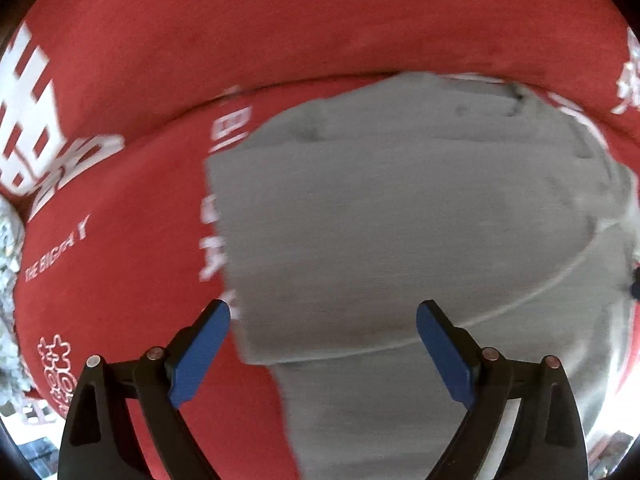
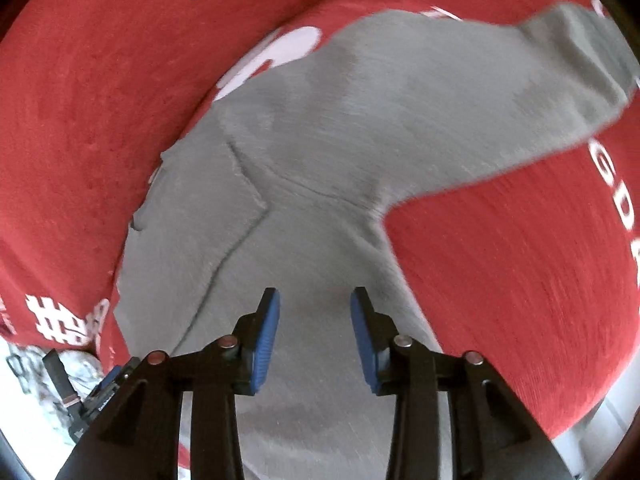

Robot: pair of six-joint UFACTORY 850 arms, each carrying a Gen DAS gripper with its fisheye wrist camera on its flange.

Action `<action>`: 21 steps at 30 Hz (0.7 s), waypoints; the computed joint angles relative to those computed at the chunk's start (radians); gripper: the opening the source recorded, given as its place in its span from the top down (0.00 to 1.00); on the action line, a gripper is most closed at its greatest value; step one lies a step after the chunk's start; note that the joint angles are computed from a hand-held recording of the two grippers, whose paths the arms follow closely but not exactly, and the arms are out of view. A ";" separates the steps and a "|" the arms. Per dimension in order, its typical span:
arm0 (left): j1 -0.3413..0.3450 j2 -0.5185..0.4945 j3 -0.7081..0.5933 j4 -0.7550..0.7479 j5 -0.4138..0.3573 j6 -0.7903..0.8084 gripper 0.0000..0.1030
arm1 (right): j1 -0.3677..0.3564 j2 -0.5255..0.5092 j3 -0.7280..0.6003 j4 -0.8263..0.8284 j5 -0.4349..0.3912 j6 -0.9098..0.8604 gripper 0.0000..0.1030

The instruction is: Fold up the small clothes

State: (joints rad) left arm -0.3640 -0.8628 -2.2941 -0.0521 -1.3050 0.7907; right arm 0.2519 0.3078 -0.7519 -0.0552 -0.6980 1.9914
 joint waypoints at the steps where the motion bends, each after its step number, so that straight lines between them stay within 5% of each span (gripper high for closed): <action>1: -0.010 0.020 0.031 -0.010 0.004 0.007 0.08 | -0.002 0.005 0.000 0.002 0.000 0.008 0.61; 13: -0.160 0.311 0.463 -0.075 0.018 0.047 0.08 | 0.118 0.214 0.129 -0.140 -0.037 0.364 0.46; 21: -0.237 0.358 0.550 -0.080 0.030 0.024 0.08 | 0.208 0.440 0.249 -0.271 -0.210 0.676 0.43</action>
State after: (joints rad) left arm -0.6012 -0.5046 -1.7442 -0.1317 -1.2745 0.8149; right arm 0.4595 0.7479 -0.5031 -0.3266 -0.9080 2.6677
